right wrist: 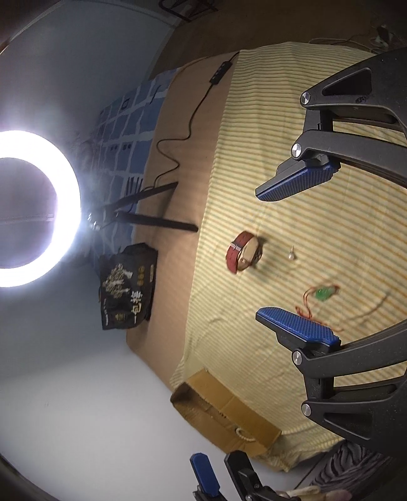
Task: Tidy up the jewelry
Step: 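Withdraw both tools from the box back toward the cloth, then grasp the green jade pendant's red cord with the left tool while the right tool grasps a pearl earring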
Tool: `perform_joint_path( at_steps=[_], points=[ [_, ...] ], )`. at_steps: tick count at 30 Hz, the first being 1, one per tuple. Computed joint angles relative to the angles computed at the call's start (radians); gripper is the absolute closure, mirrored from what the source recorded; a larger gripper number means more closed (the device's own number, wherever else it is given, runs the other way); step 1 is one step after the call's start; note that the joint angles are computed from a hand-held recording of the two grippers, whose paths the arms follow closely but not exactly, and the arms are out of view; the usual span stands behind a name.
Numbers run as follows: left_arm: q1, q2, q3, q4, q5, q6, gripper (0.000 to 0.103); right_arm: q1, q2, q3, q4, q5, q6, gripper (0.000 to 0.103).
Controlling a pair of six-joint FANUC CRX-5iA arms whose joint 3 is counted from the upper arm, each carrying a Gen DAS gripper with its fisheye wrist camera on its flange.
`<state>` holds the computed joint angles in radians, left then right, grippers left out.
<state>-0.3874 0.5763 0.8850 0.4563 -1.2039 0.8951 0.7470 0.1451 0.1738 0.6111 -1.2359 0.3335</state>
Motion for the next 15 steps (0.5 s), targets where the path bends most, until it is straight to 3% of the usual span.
perform_joint_path(
  at_steps=[6, 15],
  points=[
    [-0.010, 0.053, 0.043, -0.016, -0.064, 0.016, 0.042, -0.030, -0.060, -0.103, -0.027, 0.022, -0.066, 0.033],
    [-0.021, 0.201, 0.217, -0.018, -0.253, 0.080, 0.042, -0.076, -0.099, -0.187, -0.102, 0.062, -0.092, 0.033]
  ],
)
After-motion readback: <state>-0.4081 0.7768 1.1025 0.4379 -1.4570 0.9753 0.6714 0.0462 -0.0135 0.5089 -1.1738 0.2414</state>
